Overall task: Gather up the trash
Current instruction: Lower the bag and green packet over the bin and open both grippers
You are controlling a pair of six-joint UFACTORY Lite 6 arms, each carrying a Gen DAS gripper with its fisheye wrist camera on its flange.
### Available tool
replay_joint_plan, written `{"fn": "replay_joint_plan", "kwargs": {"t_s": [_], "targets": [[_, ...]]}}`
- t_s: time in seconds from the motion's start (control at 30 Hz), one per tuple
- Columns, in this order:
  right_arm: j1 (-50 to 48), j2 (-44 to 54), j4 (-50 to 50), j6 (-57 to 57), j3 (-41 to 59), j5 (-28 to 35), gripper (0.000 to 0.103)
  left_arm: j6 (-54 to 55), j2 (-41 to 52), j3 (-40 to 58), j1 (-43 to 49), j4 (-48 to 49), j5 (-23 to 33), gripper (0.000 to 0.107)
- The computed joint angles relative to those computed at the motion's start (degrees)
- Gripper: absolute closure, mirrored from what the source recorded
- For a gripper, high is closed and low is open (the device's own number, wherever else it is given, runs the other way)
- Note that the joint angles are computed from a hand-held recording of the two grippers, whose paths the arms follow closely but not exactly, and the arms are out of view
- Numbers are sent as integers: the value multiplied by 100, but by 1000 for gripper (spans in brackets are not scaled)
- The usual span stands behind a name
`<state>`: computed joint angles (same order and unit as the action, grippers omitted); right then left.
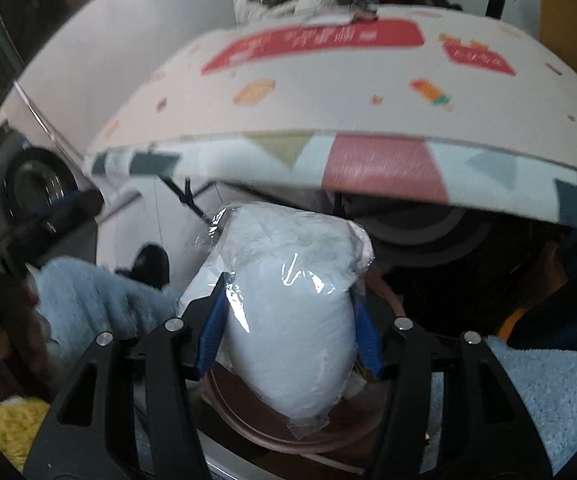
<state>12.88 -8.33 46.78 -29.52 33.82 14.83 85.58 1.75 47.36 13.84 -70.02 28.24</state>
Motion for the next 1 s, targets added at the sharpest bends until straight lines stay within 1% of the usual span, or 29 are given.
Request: {"fn": "replay_joint_plan", "kwargs": {"t_s": [0.07,0.23,0.33,0.37,0.47,0.5,0.53,0.57,0.7,0.77,0.9,1.0], "targets": [[30,153,-136,173,41,13,46,-57,68,31,40,37,-15,15],[51,179,83,138,-74,-14,45,-151,216,94,39,114,-37,15],[-4,213,604,-438,-204,-57,44,-163,260,105,27,131,-32,15],[-7,280,691,-540,-163,-40,42,-158,263,102,27,131,-25,15],[-50,485,670,-583,36,36,32,-139,268,99,27,127,-19,15],[-54,464,698,-617,27,41,25,-132,269,95,33,124,-17,15],[-38,444,750,-655,10,0,20,-146,271,95,27,128,-26,15],[17,433,716,-577,-9,-84,10,-173,263,88,10,137,-43,15],[20,486,602,-422,20,-76,6,-188,290,77,-28,143,-116,15],[-31,554,609,-419,66,6,6,-157,289,50,-52,125,-148,15],[-53,518,380,-111,54,-32,6,-54,350,25,-76,66,-197,15],[-102,430,605,-298,-41,-105,6,-14,435,56,-110,15,-290,15]]}}
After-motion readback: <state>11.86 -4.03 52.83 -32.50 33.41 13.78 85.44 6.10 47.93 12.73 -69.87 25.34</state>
